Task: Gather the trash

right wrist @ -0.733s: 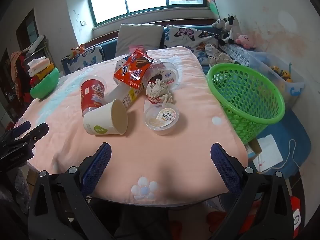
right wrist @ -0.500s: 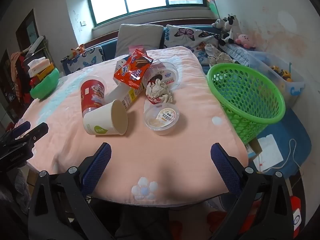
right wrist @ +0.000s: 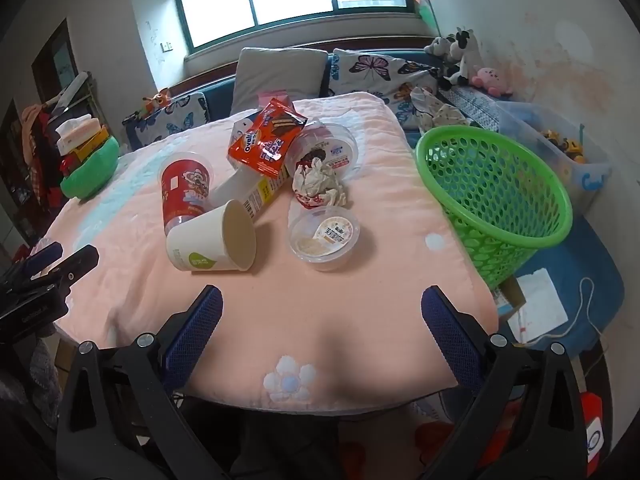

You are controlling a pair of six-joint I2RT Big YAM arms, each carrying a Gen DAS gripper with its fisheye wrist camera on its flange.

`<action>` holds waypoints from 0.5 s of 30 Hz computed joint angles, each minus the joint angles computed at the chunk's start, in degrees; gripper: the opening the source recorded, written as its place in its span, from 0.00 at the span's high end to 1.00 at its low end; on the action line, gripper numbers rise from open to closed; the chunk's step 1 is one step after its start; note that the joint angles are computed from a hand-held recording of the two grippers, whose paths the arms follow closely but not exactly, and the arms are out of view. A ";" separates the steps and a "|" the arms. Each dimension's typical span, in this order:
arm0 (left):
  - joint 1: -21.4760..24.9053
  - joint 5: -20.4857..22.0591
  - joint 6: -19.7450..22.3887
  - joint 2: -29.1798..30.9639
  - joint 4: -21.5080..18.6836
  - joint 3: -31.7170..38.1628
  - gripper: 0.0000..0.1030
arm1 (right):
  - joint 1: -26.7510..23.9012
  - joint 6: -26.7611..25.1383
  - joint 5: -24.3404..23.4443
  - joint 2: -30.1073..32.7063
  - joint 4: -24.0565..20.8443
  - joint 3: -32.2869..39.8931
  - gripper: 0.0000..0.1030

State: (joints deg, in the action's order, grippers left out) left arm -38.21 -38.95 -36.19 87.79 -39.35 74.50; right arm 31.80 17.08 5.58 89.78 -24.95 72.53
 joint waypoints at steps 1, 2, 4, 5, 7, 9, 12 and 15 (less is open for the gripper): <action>0.00 0.00 0.00 0.00 0.00 0.00 0.06 | 0.00 -0.01 -0.05 0.07 -0.06 0.08 0.04; -0.02 0.03 -0.02 0.01 -0.04 0.04 0.06 | 0.01 -0.01 -0.08 0.15 -0.13 0.19 0.04; -0.09 -0.08 -0.16 0.03 -0.18 0.12 0.06 | 0.08 -0.01 0.00 0.16 -0.13 0.22 0.04; 0.02 0.01 -0.06 0.35 0.17 0.06 0.06 | 0.06 -0.04 -0.04 0.21 -0.18 0.30 0.04; -0.06 -0.02 -0.15 0.46 0.16 0.11 0.06 | 0.08 0.01 -0.05 0.33 -0.18 0.38 0.04; 0.02 0.10 -0.04 0.50 0.15 0.20 0.06 | 0.07 -0.05 -0.16 0.62 -0.41 0.68 0.04; -0.03 0.05 -0.20 0.62 0.02 0.31 0.06 | 0.08 -0.11 -0.32 0.81 -0.56 0.93 0.04; 0.03 0.08 -0.10 0.53 0.12 0.22 0.06 | 0.11 -0.22 -0.38 0.84 -0.54 0.98 0.04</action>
State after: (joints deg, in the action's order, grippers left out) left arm -38.18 -38.88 -36.29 88.32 -39.23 74.72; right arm 31.90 16.85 5.21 90.63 -25.49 73.50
